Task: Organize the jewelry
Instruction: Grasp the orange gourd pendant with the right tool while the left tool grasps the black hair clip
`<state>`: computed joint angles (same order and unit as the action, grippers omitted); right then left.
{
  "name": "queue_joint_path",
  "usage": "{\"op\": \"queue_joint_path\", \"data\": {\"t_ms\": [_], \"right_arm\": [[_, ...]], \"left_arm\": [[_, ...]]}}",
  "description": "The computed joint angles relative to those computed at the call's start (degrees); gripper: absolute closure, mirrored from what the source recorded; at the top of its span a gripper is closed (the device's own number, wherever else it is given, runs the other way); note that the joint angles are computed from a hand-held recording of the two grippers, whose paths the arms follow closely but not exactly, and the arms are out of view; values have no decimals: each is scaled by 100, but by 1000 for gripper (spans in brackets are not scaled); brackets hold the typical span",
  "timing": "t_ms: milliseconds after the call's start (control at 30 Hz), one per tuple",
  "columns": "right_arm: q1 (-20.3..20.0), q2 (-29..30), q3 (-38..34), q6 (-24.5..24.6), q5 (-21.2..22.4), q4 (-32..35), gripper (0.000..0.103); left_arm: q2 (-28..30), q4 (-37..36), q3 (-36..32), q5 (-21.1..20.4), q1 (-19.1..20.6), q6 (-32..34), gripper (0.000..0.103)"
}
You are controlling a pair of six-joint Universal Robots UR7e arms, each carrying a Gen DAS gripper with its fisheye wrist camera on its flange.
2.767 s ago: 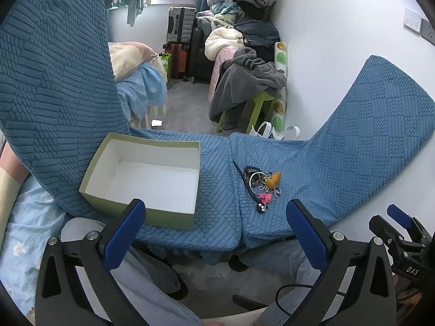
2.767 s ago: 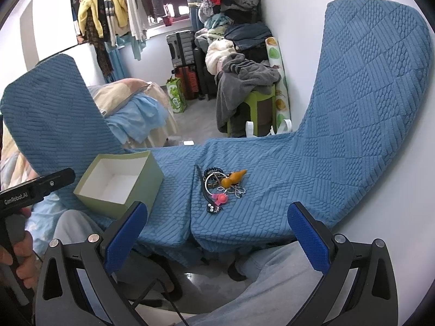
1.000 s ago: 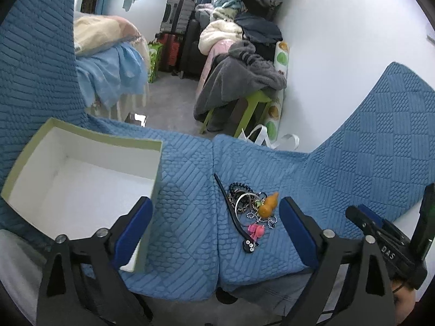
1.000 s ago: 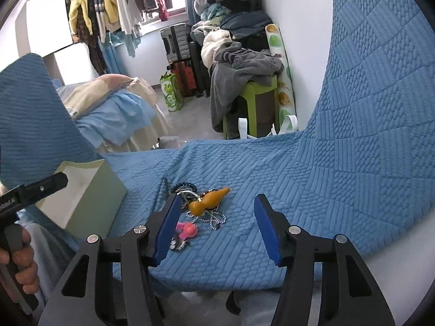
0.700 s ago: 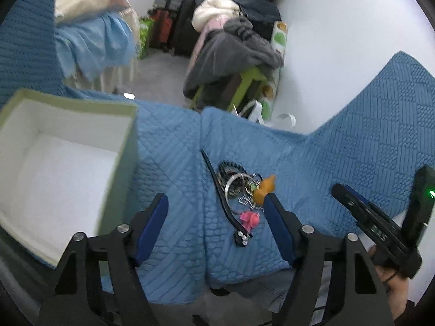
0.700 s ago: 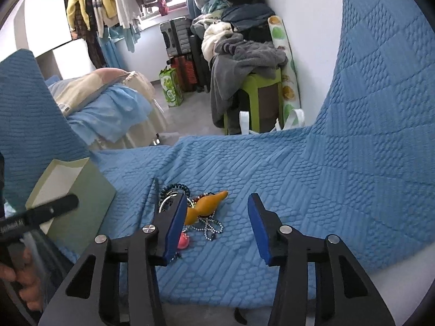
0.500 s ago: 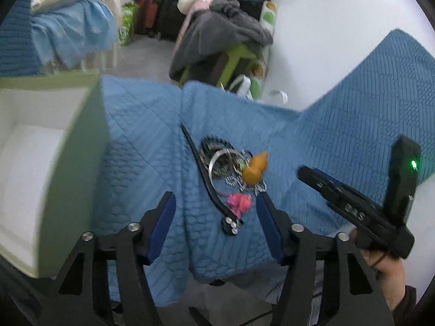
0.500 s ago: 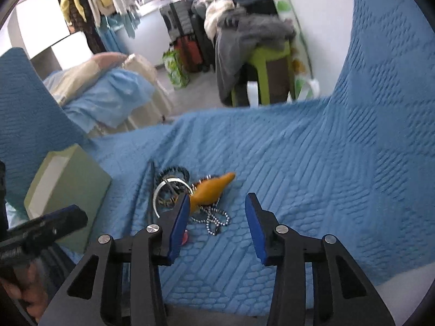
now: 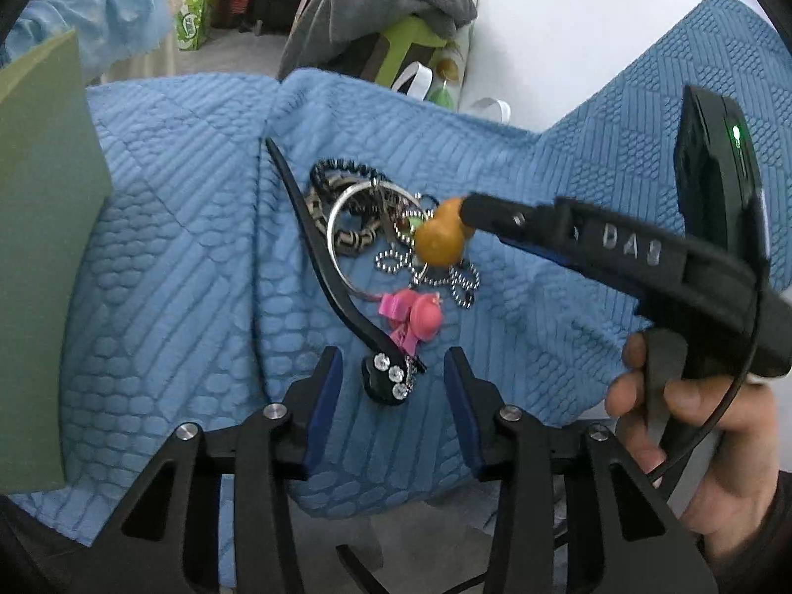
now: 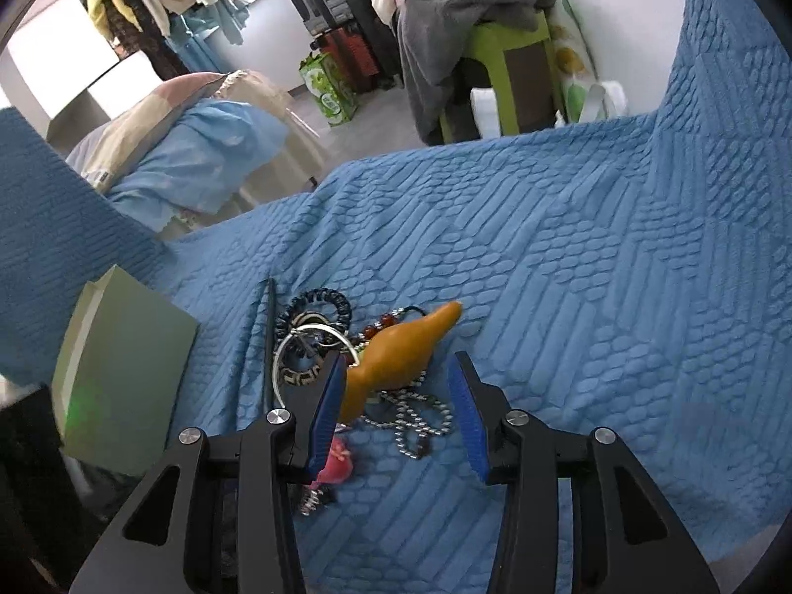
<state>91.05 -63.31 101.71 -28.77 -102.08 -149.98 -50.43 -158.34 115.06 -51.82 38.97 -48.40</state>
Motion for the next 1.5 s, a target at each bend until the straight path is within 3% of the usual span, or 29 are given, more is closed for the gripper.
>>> {"op": "queue_joint_path", "data": {"t_ms": [333,467,667,933,967,1033,1133,1500], "right_arm": [[70,362,-287,139,-216,246,57],[69,409,-314,206,-309,277,77],[67,298,-227,127,-377,4,77],[62,184,-162,118,-434,-74,77],[67,172,-143,129,-447,-97,77],[59,130,-100,135,-473,-148,77],[70,48,6,89,-545,-245,77],[153,-189,356,8,-762,-524,77]], "left_arm": [[-2,-52,74,13,20,70,60],[20,-99,84,38,18,133,60],[96,-89,49,164,-32,242,60],[376,335,-170,694,-191,563,60],[394,371,-180,748,-202,546,61],[450,499,-228,910,-215,528,77],[422,393,-184,931,-190,525,82],[-27,-73,65,791,-295,738,83]]}}
